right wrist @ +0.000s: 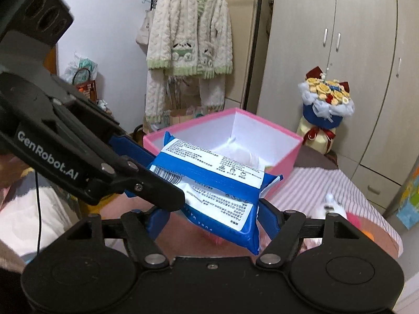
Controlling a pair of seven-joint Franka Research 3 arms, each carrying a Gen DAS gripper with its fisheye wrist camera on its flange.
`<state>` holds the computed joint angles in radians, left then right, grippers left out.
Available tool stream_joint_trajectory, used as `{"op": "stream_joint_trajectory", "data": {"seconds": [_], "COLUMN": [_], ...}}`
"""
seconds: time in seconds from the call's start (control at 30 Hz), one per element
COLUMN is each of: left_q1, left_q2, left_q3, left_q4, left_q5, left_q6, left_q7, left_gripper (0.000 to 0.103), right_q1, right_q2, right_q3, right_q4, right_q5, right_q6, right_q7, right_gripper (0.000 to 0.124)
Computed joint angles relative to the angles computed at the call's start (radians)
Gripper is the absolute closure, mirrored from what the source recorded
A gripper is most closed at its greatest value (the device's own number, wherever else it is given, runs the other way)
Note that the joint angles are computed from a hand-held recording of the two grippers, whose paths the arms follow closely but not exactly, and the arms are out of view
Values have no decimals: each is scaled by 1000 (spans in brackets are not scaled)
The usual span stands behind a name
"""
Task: Organize soft objects
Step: 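Carry the wipes pack into the pink box and open the left tool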
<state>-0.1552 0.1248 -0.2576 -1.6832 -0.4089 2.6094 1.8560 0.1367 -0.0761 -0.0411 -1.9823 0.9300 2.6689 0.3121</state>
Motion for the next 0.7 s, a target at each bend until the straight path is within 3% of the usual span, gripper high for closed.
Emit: {"op": "stream_joint_trajectory", "data": {"seconds": [0.2, 0.3, 0.43, 0.7], "left_q1": [20, 45, 68, 79], "left_q2": [84, 151, 270, 516], "left_q3": [11, 1, -12, -33], "left_q4": [92, 171, 322, 651], "left_q5": [69, 75, 100, 156], "left_q6": [23, 5, -51, -216], "left_q7": [-43, -57, -88, -164], "left_gripper": [58, 58, 58, 58], "right_q1": [-7, -28, -53, -56], "right_q2": [131, 216, 352, 531], "right_q3": [27, 40, 62, 83], "right_q4": [153, 266, 439, 667], "right_q5": [-25, -71, -150, -358], "right_q6": [-32, -104, -176, -215], "right_q7": [141, 230, 353, 527], "right_gripper": [47, 47, 47, 47]}}
